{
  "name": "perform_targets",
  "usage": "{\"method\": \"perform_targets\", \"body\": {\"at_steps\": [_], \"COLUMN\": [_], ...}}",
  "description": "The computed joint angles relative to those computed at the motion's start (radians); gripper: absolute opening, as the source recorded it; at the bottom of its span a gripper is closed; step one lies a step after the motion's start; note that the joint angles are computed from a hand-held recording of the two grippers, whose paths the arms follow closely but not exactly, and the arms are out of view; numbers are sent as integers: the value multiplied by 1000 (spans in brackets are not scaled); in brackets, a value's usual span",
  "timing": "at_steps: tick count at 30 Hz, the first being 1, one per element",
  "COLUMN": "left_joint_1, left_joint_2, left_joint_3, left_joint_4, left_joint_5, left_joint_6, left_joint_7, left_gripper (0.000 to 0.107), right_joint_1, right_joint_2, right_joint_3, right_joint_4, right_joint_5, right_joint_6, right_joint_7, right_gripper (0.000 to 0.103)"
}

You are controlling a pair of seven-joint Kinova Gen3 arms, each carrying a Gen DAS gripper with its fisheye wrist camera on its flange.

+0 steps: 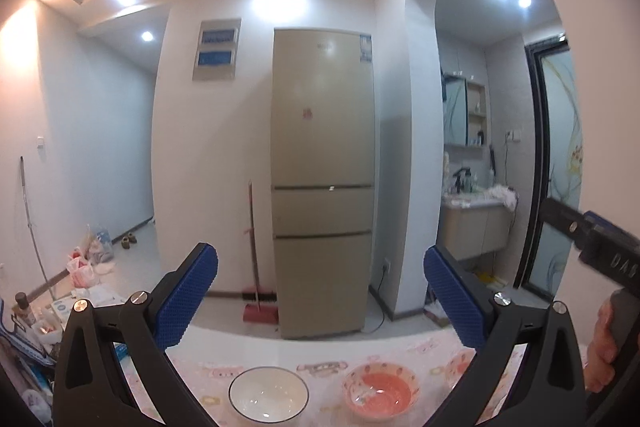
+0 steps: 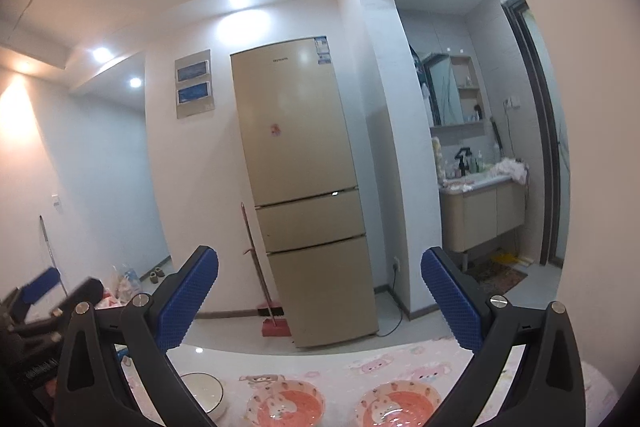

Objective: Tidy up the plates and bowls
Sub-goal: 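Move the left tool toward a pink strawberry bowl while the right tool follows alongside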

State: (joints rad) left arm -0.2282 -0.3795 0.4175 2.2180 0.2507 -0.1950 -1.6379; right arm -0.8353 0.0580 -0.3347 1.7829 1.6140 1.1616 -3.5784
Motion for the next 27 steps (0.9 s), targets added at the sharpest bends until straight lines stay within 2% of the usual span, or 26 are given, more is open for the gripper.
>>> {"method": "perform_targets", "body": {"at_steps": [3, 5, 7, 9, 11, 13, 15, 17, 19, 21, 22, 24, 27], "left_joint_1": [-65, -143, -235, -272, -235, -154, -136, -185, -208, -240, -232, -214, -161], "left_joint_2": [55, 87, 115, 158, 226, 289, 335, 379, 421, 466, 495, 540, 582], "left_joint_3": [72, 155, 247, 292, 272, 204, 198, 265, 313, 375, 384, 385, 341], "left_joint_4": [-44, -72, -100, -128, -158, -193, -220, -247, -273, -296, -313, -345, -376], "left_joint_5": [10, -6, -26, -100, -173, -252, -333, -414, -496, -570, -587, -573, -555], "left_joint_6": [72, 121, 167, 207, 250, 295, 334, 379, 433, 482, 510, 563, 605], "left_joint_7": [-14, 5, 22, 96, 177, 258, 331, 398, 471, 537, 550, 528, 509], "left_gripper": [103, 102, 95, 85, 85, 85, 78, 76, 71, 67, 66, 53, 50], "right_joint_1": [68, 72, 93, 105, 121, 111, 134, 148, 203, 279, 313, 336, 264], "right_joint_2": [9, 22, 45, 60, 80, 97, 126, 154, 190, 233, 256, 290, 317], "right_joint_3": [4, 47, 65, 87, 99, 132, 143, 150, 114, 44, 13, 4, 117], "right_joint_4": [-10, -28, -50, -61, -78, -85, -113, -137, -163, -200, -221, -251, -273], "right_joint_5": [-50, -87, -138, -177, -231, -271, -350, -426, -502, -583, -624, -705, -784], "right_joint_6": [-122, -184, -228, -276, -318, -362, -413, -446, -475, -475, -465, -467, -480], "right_joint_7": [10, 42, 86, 113, 157, 190, 267, 348, 430, 511, 548, 627, 694], "right_gripper": [103, 103, 103, 97, 94, 91, 88, 85, 84, 76, 71, 68, 68]}}
